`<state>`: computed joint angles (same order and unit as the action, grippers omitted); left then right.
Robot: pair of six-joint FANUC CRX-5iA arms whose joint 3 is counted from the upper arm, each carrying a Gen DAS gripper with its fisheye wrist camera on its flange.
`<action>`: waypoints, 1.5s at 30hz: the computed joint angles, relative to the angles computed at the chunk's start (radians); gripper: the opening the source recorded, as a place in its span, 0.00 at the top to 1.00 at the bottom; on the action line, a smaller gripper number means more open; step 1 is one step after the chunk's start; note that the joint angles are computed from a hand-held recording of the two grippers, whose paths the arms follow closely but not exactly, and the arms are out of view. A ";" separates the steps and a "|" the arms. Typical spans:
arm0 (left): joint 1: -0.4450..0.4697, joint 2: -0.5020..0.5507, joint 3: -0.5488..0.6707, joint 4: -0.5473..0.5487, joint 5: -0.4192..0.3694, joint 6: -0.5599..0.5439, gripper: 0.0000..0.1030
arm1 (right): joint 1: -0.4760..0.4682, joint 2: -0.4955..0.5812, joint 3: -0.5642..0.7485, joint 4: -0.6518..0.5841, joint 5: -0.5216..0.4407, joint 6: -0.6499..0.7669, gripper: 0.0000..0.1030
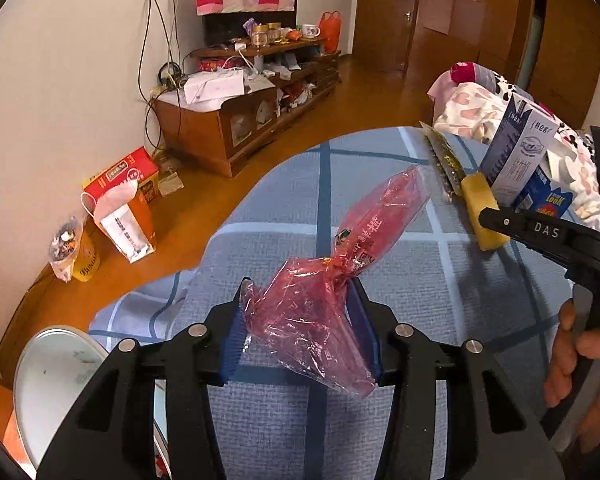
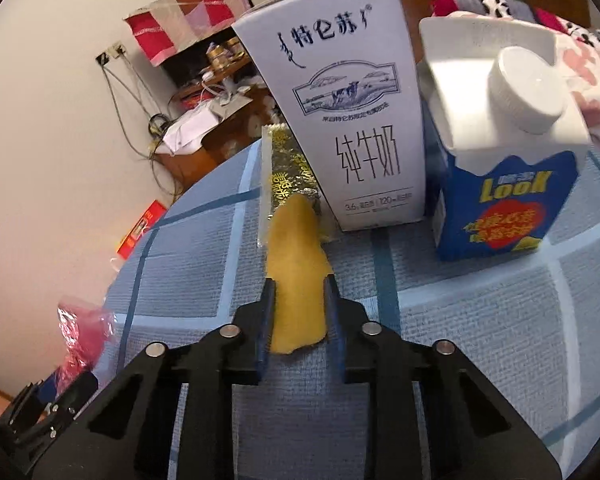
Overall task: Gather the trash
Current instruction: 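Grasp the pink plastic bag with the left tool while the right tool grasps the yellow sponge, then carry the pink bag and yellow sponge over the blue bucket with both tools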
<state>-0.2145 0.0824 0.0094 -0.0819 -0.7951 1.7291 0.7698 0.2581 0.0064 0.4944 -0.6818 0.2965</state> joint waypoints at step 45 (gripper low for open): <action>-0.113 -0.449 -0.297 -0.122 -0.118 0.085 0.54 | 0.529 -0.348 -0.380 0.380 -0.392 -0.538 0.81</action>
<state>-0.3276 -0.3666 -0.2876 -0.2040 -0.9135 1.8143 1.2985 -0.0900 -0.3734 0.8742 -1.0740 -0.2416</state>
